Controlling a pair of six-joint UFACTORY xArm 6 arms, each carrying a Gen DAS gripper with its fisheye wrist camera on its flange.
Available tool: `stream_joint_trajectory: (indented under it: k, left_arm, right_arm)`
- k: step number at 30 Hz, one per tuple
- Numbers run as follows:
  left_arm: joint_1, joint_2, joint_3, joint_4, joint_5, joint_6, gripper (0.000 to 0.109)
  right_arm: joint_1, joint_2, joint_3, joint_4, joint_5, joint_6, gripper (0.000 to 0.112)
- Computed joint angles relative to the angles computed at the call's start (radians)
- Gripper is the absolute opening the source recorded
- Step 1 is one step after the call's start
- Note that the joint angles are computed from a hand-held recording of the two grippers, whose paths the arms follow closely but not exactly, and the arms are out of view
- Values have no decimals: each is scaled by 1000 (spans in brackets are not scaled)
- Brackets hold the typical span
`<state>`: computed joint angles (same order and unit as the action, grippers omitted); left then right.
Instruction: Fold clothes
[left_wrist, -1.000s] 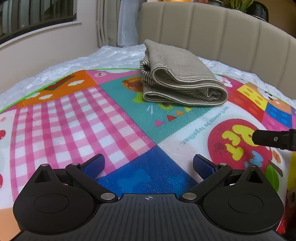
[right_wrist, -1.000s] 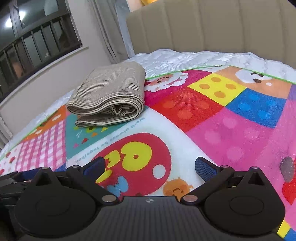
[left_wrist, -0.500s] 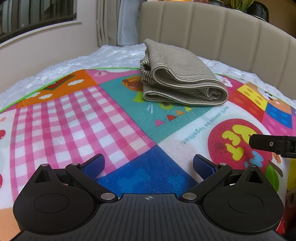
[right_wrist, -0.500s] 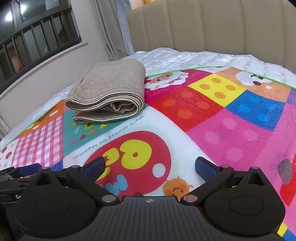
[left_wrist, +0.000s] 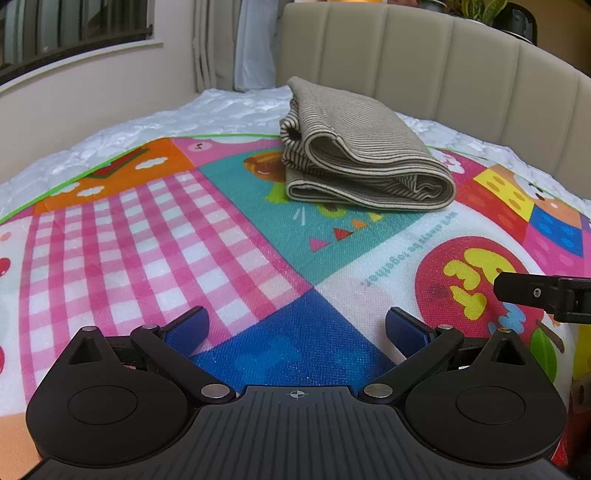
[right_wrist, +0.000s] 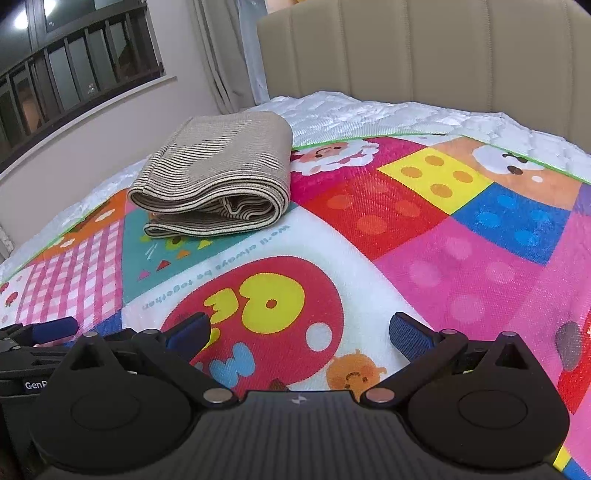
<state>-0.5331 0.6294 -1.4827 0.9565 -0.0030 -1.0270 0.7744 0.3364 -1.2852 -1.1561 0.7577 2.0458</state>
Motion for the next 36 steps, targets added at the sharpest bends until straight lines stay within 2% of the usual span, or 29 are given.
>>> stream_joint_trajectory:
  k: [24,36]
  left_arm:
    - [2,3,0,-18,-2,23,103]
    - [2,3,-3,8,0,-5,103]
  right_arm:
    - [-2,16,-23,49,5,-61,103]
    - [-1,19,-28,58,13,-77,103]
